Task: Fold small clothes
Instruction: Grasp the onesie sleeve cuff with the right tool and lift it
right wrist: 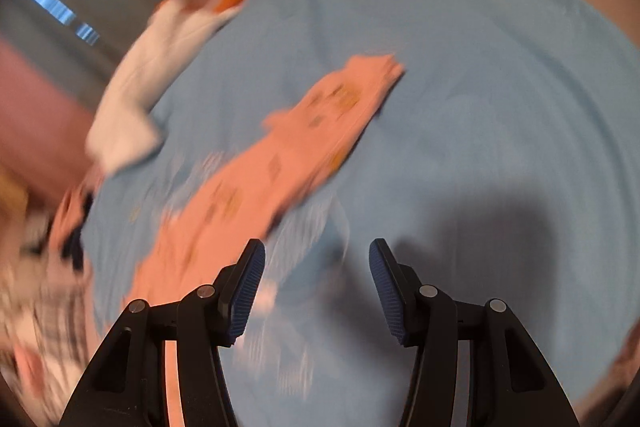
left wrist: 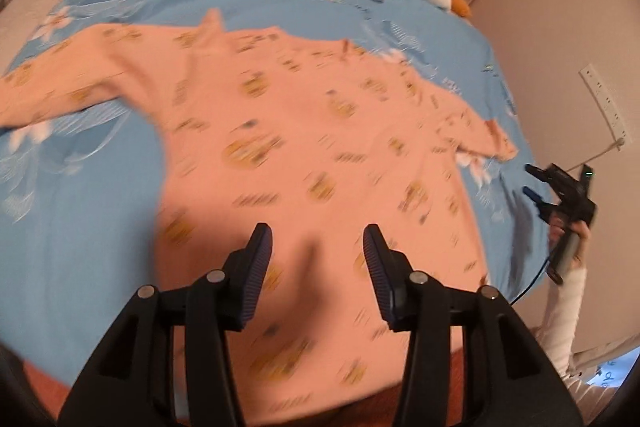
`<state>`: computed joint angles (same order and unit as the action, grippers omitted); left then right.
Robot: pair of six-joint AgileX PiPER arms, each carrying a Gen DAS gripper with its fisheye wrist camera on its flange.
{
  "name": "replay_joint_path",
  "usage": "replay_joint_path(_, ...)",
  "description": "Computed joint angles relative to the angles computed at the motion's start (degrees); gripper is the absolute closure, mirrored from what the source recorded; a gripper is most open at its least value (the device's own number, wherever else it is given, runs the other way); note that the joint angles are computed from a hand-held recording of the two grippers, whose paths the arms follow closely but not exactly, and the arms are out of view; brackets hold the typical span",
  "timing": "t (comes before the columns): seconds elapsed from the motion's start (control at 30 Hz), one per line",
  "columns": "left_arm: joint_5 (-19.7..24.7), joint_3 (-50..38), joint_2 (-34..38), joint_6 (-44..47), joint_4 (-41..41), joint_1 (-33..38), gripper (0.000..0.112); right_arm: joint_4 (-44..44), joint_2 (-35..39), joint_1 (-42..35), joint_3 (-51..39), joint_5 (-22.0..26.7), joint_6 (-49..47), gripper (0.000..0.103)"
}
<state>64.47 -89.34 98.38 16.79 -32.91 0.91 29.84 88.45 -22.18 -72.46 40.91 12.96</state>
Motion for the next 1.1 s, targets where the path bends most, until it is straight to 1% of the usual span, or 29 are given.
replay_joint_path(0.03, -0.4, -1.2, 1.4, -1.5, 0.3, -1.1, 0.067, 0.9, 3.8, -1.4, -3.1, -0.4, 0.8, 0.049)
replay_joint_path(0.1, -1.2, -3.7, 4.8, -2.5, -0.9, -2.7, 0.067, -0.2, 8.8, -2.3, -7.5, -0.8, 4.2, 0.049)
replay_joint_path(0.17, -0.6, -7.0, 7.8, -4.3, -0.3, -4.0, 0.068, -0.4, 13.4, -3.5, -12.2, -0.2, 6.8, 0.049)
replay_joint_path(0.23, -0.5, -8.6, 9.3, -5.0, 1.0, -4.7, 0.069, 1.5, 17.3, -4.7, -16.1, -0.5, 7.4, 0.049)
replay_joint_path(0.3, -1.0, -10.2, 10.7, -5.9, 1.9, -5.6, 0.069, 3.0, 18.2, -5.0, -16.7, -1.7, 6.9, 0.049)
replay_joint_path(0.33, -1.1, -10.7, 11.3, -6.1, 2.0, -5.7, 0.069, 3.0, 19.3, -5.0, -18.0, -2.2, 7.0, 0.051)
replay_joint_path(0.37, -1.2, -11.6, 12.0, -6.7, 2.4, -6.0, 0.069, 2.4, 20.0, -4.7, -19.1, -2.4, 7.5, 0.072)
replay_joint_path(0.4, -1.6, -10.9, 11.7, -6.4, 2.1, -5.8, 0.069, 1.5, 20.3, -4.6, -19.8, -2.7, 8.0, 0.088)
replay_joint_path(0.43, -2.2, -10.4, 11.6, -6.4, 1.9, -5.8, 0.069, -0.9, 20.1, -4.2, -20.3, -2.8, 9.9, 0.096)
replay_joint_path(0.47, -2.3, -10.7, 11.9, -6.9, 2.0, -5.7, 0.069, -2.3, 19.1, -4.0, -19.7, -4.0, 10.8, 0.096)
replay_joint_path(0.5, -2.0, -11.0, 12.2, -7.2, 2.1, -5.6, 0.069, -1.4, 17.9, -4.5, -18.7, -5.6, 9.7, 0.096)
replay_joint_path(0.53, -1.9, -11.4, 12.6, -7.4, 2.1, -5.5, 0.069, 1.8, 15.9, -5.3, -16.8, -7.4, 6.6, 0.096)
replay_joint_path(0.57, -1.8, -11.6, 12.8, -7.5, 2.0, -5.3, 0.069, 4.2, 15.6, -6.2, -17.1, -7.8, 4.1, 0.097)
replay_joint_path(0.6, -1.9, -11.9, 13.0, -7.4, 1.6, -5.1, 0.069, 4.9, 14.9, -6.8, -16.9, -7.8, 3.2, 0.097)
replay_joint_path(0.67, -1.6, -13.0, 13.7, -7.7, 1.2, -4.7, 0.069, 2.0, 14.4, -7.4, -18.6, -7.1, 4.2, 0.097)
replay_joint_path(0.73, -1.3, -14.1, 14.4, -8.4, 1.7, -4.5, 0.069, -3.9, 14.3, -6.9, -19.7, -7.1, 7.9, 0.097)
replay_joint_path(0.77, -1.1, -14.7, 14.8, -8.9, 2.1, -4.5, 0.069, -6.9, 14.9, -6.6, -21.1, -6.2, 9.6, 0.097)
replay_joint_path(0.87, -0.2, -16.0, 15.5, -9.5, 2.3, -4.3, 0.069, -6.9, 16.3, -6.2, -22.8, -5.6, 9.1, 0.097)
replay_joint_path(0.97, 0.9, -16.8, 15.3, -10.2, 2.6, -4.0, 0.069, -8.7, 16.5, -4.9, -23.9, -5.5, 9.7, 0.097)
replay_joint_path(1.03, 0.2, -15.8, 14.2, -9.4, 1.5, -3.4, 0.067, -7.4, 15.1, -5.0, -22.7, -5.8, 7.6, 0.097)
replay_joint_path(1.1, -0.5, -15.0, 12.9, -9.0, 1.0, -3.0, 0.063, -8.7, 14.9, -4.3, -24.0, -5.0, 7.9, 0.097)
